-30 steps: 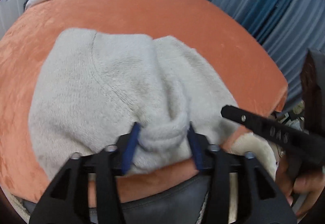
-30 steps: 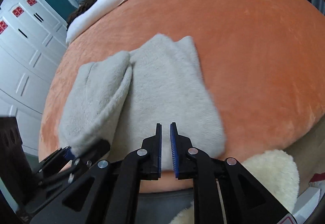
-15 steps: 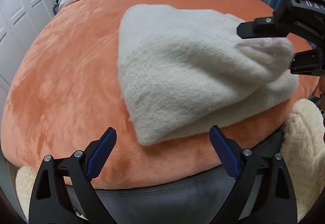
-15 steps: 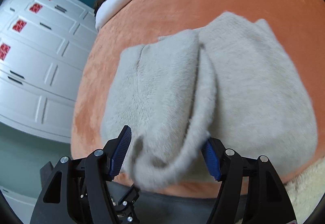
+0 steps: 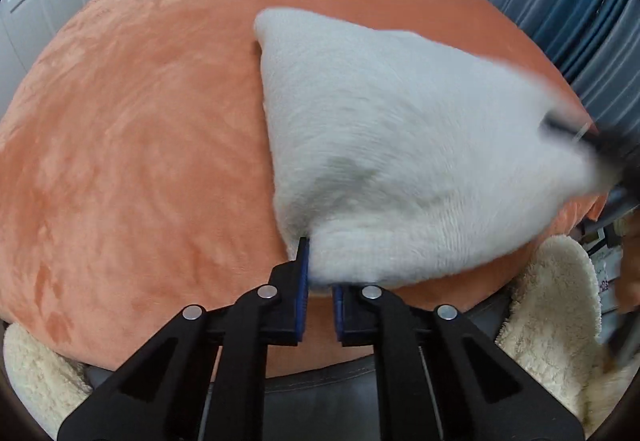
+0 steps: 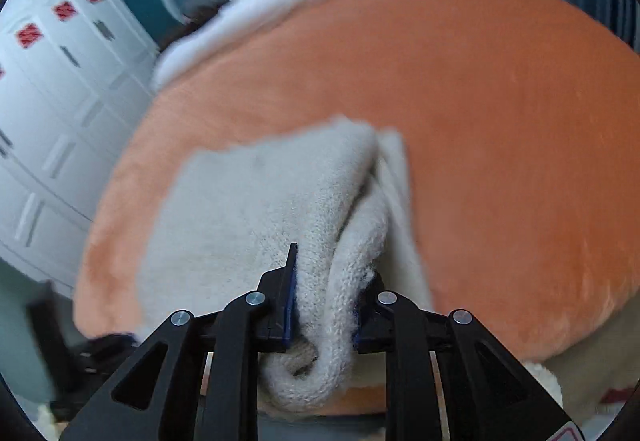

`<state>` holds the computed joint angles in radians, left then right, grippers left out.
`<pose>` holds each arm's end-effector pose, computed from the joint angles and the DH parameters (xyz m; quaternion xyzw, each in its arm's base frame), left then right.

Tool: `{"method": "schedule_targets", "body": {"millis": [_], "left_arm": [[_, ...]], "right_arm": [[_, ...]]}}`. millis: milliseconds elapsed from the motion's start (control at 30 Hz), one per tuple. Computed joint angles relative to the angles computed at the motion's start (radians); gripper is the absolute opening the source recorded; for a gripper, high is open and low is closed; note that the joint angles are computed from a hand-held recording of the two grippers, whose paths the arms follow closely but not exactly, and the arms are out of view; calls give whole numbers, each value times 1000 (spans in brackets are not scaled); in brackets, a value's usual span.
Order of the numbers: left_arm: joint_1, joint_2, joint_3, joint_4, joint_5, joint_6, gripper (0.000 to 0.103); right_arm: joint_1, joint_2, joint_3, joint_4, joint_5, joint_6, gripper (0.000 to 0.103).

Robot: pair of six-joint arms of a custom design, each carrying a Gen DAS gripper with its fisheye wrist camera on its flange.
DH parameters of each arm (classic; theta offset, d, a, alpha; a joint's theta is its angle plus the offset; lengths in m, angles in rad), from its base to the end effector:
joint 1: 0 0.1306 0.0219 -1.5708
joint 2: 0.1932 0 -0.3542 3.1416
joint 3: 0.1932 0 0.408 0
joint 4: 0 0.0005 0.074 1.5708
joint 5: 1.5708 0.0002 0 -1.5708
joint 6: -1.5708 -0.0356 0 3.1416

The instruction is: Fold small clothes

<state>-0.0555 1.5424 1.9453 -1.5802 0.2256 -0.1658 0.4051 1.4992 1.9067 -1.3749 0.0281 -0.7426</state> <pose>0.4956 -0.0360 0.5395 0.1295 0.9661 -0.0995 0.2000 0.4615 0.1963 0.5535 0.1645 0.9405 0.1500 0.2568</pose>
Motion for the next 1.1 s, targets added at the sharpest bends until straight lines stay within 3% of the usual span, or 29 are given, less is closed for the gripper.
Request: {"method": "schedule_targets", "body": {"millis": [33, 100, 233, 333, 433, 500, 533, 567, 700, 800, 900, 933, 1000, 1067, 1100], "left_arm": [[-11, 1, -3, -4, -11, 4, 9], [-29, -16, -24, 11, -52, -5, 9], [-29, -27, -22, -3, -67, 1, 10], [-25, -40, -18, -27, -51, 22, 17], [-14, -64, -20, -47, -28, 32, 29], [-7, -87, -27, -43, -26, 29, 41], [-7, -111, -38, -35, -29, 32, 52], [-1, -128, -47, -18, -31, 31, 60], [5, -154, -50, 14, -96, 60, 67], [14, -146, -27, 10, -117, 97, 78], [23, -142, -16, 18, -143, 91, 83], [23, -139, -10, 15, -152, 93, 84], [29, -131, 5, 5, -152, 90, 84], [31, -133, 7, 13, -150, 86, 86], [29, -136, 2, 21, -154, 84, 86]], "right_arm": [[-18, -33, -87, 28, -50, -40, 16], [-23, -116, -213, 163, -72, -95, 17], [-22, -97, -178, 142, -87, -95, 22], [-28, -93, -155, 123, -85, -80, 32], [3, -84, -103, 105, -15, -102, 32], [40, -107, -90, 80, 139, -102, 33], [59, -111, -70, 63, 202, -86, 33], [74, -106, -37, 59, 220, -55, 33], [116, -2, 153, 74, 91, 67, 29], [167, 127, 310, 32, 55, 166, 29], [194, 312, 443, -152, -57, 195, 23], [201, 340, 420, -189, -73, 205, 19], [215, 295, 321, -136, -67, 185, 19], [204, 272, 335, -144, -100, 140, 15], [194, 231, 298, -104, -103, 111, 14]]}}
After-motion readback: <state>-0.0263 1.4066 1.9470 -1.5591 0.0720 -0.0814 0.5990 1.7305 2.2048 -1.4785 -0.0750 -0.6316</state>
